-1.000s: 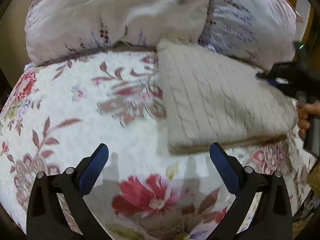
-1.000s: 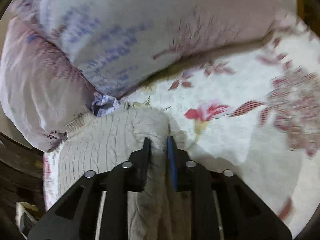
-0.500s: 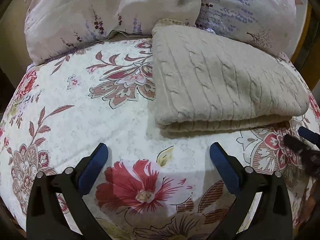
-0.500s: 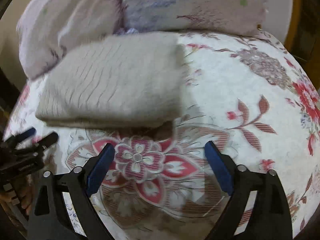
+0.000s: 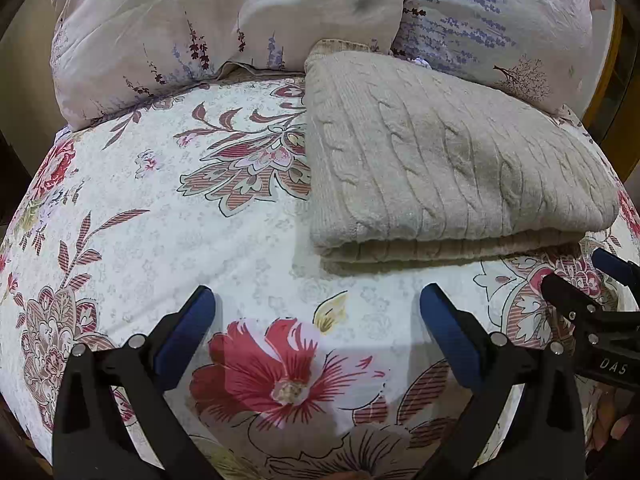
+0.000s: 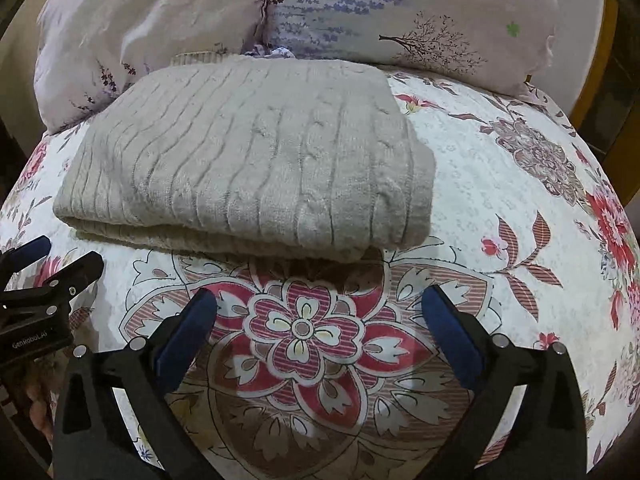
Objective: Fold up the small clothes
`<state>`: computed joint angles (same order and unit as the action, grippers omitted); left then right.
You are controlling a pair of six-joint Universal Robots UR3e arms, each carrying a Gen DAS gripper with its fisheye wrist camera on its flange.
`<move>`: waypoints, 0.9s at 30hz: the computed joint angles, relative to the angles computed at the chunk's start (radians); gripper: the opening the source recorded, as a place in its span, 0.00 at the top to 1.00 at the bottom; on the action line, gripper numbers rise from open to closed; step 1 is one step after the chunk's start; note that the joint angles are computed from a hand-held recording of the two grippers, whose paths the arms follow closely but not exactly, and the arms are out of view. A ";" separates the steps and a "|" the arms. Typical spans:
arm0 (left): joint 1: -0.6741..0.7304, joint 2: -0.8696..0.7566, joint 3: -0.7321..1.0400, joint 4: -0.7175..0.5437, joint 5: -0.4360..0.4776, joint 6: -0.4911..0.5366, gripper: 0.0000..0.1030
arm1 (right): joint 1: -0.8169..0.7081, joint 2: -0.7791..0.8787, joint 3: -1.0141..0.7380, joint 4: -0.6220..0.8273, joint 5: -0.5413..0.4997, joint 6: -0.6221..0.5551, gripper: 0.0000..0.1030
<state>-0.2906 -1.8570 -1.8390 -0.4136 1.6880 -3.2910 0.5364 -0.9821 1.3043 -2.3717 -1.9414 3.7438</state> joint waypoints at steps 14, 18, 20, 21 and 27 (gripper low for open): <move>-0.001 -0.002 -0.001 0.002 0.001 -0.001 0.02 | 0.003 0.007 -0.014 0.008 -0.003 0.005 0.01; -0.001 -0.002 -0.001 0.002 0.001 -0.001 0.02 | 0.003 0.008 -0.014 0.008 -0.003 0.006 0.01; -0.001 -0.002 -0.001 0.002 0.001 -0.001 0.02 | 0.003 0.007 -0.013 0.007 -0.003 0.005 0.01; -0.001 -0.002 -0.001 0.003 0.001 -0.002 0.02 | 0.003 0.007 -0.013 0.007 -0.003 0.005 0.01; -0.002 -0.002 0.000 0.002 0.002 -0.002 0.02 | 0.003 0.007 -0.012 0.006 -0.003 0.006 0.01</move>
<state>-0.2921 -1.8593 -1.8392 -0.4111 1.6898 -3.2930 0.5392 -0.9748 1.2919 -2.3653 -1.9445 3.7493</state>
